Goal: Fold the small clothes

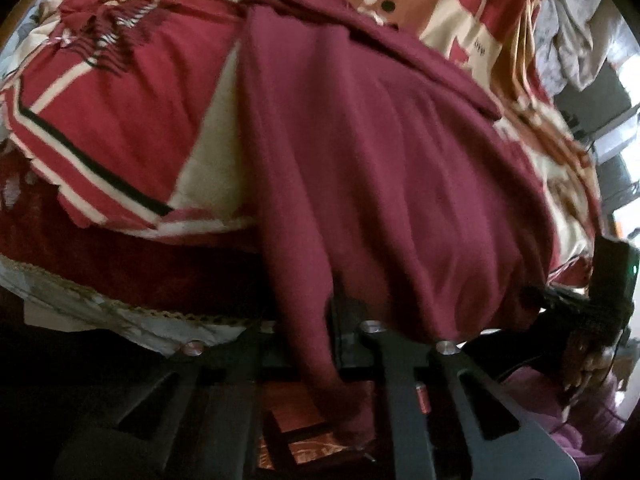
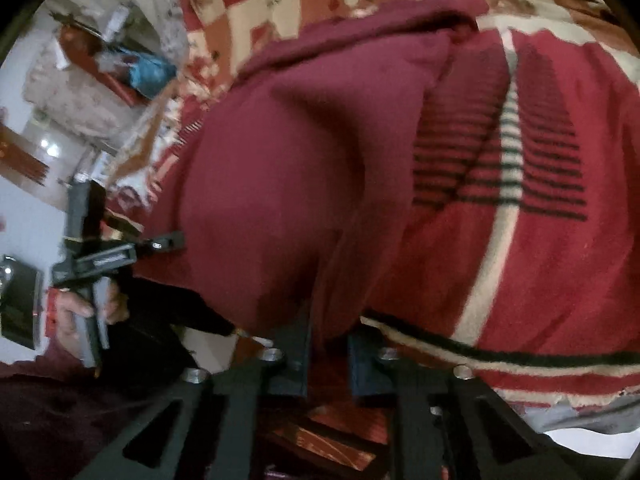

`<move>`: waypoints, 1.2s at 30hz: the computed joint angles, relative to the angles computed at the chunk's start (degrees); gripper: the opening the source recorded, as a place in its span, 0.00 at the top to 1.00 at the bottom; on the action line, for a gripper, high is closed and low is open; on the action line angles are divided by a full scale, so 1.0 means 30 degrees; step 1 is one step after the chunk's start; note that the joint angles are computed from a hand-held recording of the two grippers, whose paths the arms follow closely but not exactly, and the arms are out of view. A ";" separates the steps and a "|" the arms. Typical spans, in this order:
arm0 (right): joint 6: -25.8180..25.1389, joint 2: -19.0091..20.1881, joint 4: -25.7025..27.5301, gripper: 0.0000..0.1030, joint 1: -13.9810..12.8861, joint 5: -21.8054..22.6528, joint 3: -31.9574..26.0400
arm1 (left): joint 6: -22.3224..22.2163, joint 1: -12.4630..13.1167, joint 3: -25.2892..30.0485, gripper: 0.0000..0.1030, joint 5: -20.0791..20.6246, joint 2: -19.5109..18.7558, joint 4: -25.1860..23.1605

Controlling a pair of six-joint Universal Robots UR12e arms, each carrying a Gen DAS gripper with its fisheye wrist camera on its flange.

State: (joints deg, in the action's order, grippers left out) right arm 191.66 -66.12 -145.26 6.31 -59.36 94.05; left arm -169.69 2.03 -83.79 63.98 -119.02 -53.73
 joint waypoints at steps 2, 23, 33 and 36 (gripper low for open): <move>-0.0035 -0.0214 -0.1275 0.89 -0.0102 0.1274 0.0283 | -0.0423 0.0247 -0.0170 0.96 -0.0648 0.0234 0.0610; 0.6199 0.0882 -0.9528 0.89 -0.1305 0.4326 -0.0589 | -0.1574 0.0678 0.1399 0.97 -0.2184 0.0003 0.4871; 0.7209 0.3332 -0.8932 0.89 -0.1462 0.1496 -0.5103 | -0.4385 -0.0160 0.7828 0.97 -0.0641 -0.4059 0.5532; 0.7488 0.4132 -0.8007 0.89 -0.1610 0.0653 -0.6361 | -0.4631 -0.0554 1.0633 0.97 0.0548 -0.5858 0.4118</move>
State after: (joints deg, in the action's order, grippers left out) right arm 214.13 -53.73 -169.28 1.48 -57.40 74.96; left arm -183.58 0.37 -51.89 65.62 -136.60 -41.37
